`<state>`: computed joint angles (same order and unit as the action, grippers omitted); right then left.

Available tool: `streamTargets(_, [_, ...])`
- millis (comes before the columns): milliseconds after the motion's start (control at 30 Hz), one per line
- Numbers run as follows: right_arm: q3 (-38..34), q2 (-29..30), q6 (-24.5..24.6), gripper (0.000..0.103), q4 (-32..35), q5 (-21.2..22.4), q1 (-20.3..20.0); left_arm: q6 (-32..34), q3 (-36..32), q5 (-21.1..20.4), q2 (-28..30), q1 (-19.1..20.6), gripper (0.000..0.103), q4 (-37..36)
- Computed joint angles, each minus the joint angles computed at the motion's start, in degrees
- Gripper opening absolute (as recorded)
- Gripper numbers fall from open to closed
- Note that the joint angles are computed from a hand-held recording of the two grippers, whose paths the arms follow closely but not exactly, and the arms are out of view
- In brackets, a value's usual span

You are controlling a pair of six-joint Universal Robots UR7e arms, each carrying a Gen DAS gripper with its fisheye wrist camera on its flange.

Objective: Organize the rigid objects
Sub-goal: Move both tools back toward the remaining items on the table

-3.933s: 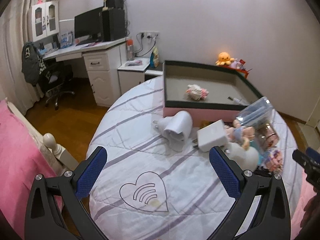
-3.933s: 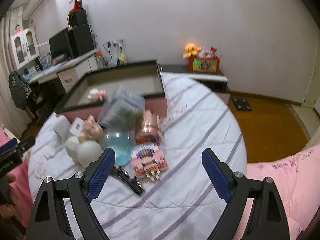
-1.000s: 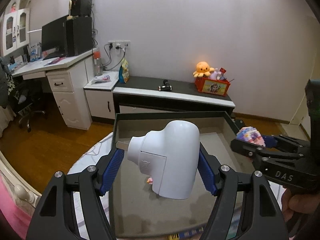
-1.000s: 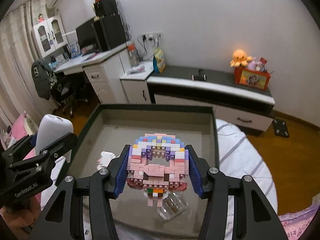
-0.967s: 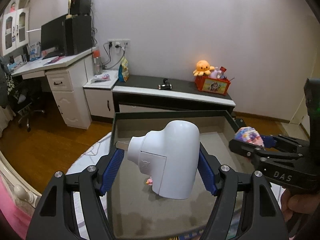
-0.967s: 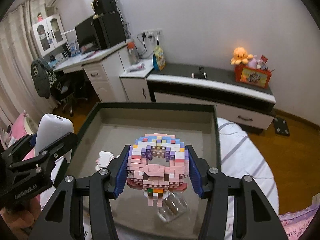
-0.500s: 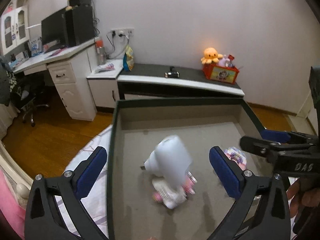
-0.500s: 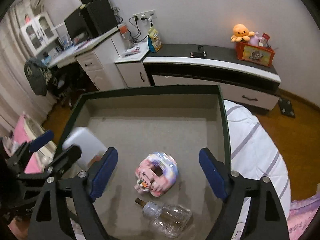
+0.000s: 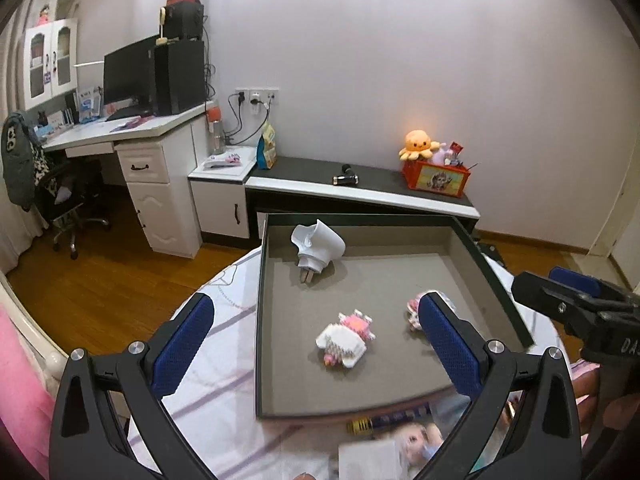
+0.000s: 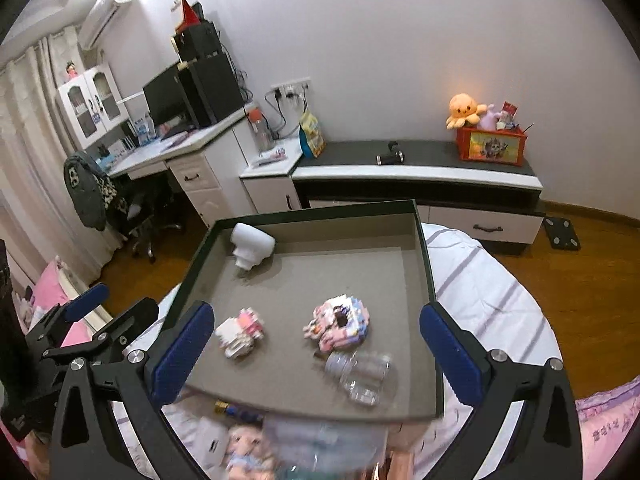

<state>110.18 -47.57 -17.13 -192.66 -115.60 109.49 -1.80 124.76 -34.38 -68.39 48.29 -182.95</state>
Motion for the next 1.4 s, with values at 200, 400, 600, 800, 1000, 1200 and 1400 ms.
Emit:
streamTargets(200, [6.38,-1.43,-1.38,0.103,-9.23,-3.24,2.70,-5.14,5.66,1.66,-5.21,-3.88,0.103,2.03])
streamTargets(400, [12.18,-1.86,-1.80,0.103,-18.03,-7.30,4.50,-11.22,11.16,4.15,-10.02,-8.02,0.103,5.36])
streamTargets(600, [18.12,-1.65,-1.93,0.103,-25.67,-10.42,5.79,-19.75,17.05,6.93,-15.18,-11.77,0.103,11.43])
streamTargets(800, [21.11,-1.35,-0.34,0.103,-26.44,-11.67,5.27,-29.10,20.90,7.23,-19.37,-13.81,0.103,21.10])
streamTargets(1000, [22.27,-1.17,0.00,0.103,-27.42,-12.30,5.45,-32.39,22.31,7.61,-20.83,-15.26,0.103,24.57])
streamTargets(1200, [22.50,-1.18,-0.04,0.103,-27.57,-12.28,5.33,-32.80,22.76,7.60,-21.20,-15.73,0.103,24.82])
streamTargets(1400, [21.86,-1.14,0.61,0.103,-25.90,-13.00,4.24,-28.74,21.53,4.40,-17.42,-12.93,0.103,19.98])
